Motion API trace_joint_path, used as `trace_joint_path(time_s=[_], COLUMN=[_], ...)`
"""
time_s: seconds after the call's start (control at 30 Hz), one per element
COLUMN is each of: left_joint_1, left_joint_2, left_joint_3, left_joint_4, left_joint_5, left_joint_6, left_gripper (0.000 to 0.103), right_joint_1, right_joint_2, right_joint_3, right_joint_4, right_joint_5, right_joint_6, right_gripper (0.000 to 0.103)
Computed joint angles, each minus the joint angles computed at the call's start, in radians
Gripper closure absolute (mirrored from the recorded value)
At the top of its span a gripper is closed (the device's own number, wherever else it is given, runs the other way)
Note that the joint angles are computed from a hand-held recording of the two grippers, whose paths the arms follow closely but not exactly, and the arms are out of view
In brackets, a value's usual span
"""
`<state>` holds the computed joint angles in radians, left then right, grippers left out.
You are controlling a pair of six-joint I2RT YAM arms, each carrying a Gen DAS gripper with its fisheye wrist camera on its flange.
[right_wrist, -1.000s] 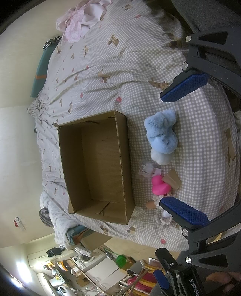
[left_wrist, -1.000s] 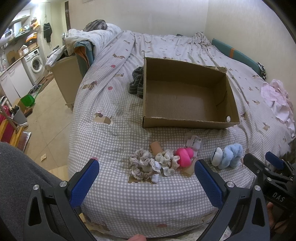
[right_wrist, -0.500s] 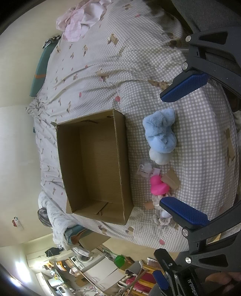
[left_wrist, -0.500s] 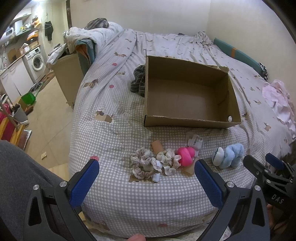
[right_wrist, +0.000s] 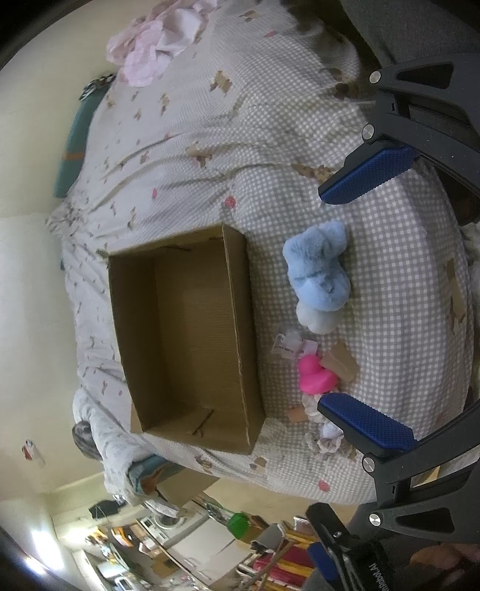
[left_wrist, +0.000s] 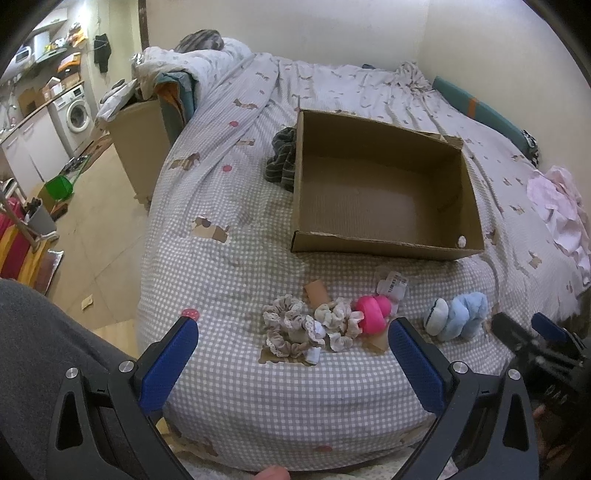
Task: Organize soft objects
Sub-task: 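Grasp the light-blue fluffy bundle with the right gripper while the left grasps the lace scrunchie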
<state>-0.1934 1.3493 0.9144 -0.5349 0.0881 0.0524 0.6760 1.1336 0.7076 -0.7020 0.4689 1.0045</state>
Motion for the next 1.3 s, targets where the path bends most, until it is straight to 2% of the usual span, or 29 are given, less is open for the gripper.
trace_joint_path(time_s=[0.17, 0.3, 0.47, 0.67, 0.8, 0.83, 0.9, 0.93, 1.0, 1.07, 1.17, 1.3], left_joint_1=[0.006, 0.011, 0.043, 0.059, 0.075, 0.078, 0.080, 0.081, 0.081, 0.081, 0.076, 0.077], left_joint_2=[0.102, 0.182, 0.320, 0.433, 0.492, 0.509, 0.547, 0.564, 0.590, 0.627, 0.684, 0.738], left_joint_3=[0.122, 0.194, 0.320, 0.430, 0.461, 0.465, 0.466, 0.468, 0.474, 0.484, 0.507, 0.542], left_joint_4=[-0.088, -0.125, -0.211, -0.274, -0.286, -0.287, -0.278, -0.278, -0.287, -0.301, -0.321, -0.321], left_joint_5=[0.014, -0.034, -0.014, -0.018, -0.024, -0.029, -0.047, -0.047, -0.038, -0.004, 0.046, 0.097], left_joint_6=[-0.009, -0.033, -0.057, -0.057, -0.054, -0.055, -0.054, -0.055, -0.059, -0.062, -0.057, -0.072], left_gripper=[0.000, 0.000, 0.000, 0.000, 0.000, 0.000, 0.000, 0.000, 0.000, 0.000, 0.002, 0.018], right_joint_1=[-0.212, -0.374, -0.511, -0.493, -0.493, -0.487, -0.479, -0.472, -0.453, -0.435, -0.442, -0.507], right_joint_2=[-0.041, 0.078, 0.322, 0.532, 0.555, 0.556, 0.570, 0.575, 0.568, 0.539, 0.466, 0.367], right_joint_3=[0.017, 0.066, 0.106, 0.133, 0.097, 0.093, 0.088, 0.088, 0.082, 0.075, 0.047, -0.010], right_joint_4=[-0.005, -0.014, 0.039, 0.142, 0.243, 0.255, 0.285, 0.294, 0.310, 0.318, 0.330, 0.362], right_joint_5=[-0.176, -0.286, -0.533, -0.542, -0.566, -0.563, -0.588, -0.593, -0.582, -0.564, -0.546, -0.591], right_joint_6=[-0.118, -0.264, -0.393, -0.433, -0.440, -0.450, -0.480, -0.492, -0.514, -0.515, -0.505, -0.479], right_gripper=[0.000, 0.000, 0.000, 0.000, 0.000, 0.004, 0.024, 0.028, 0.050, 0.065, 0.075, 0.078])
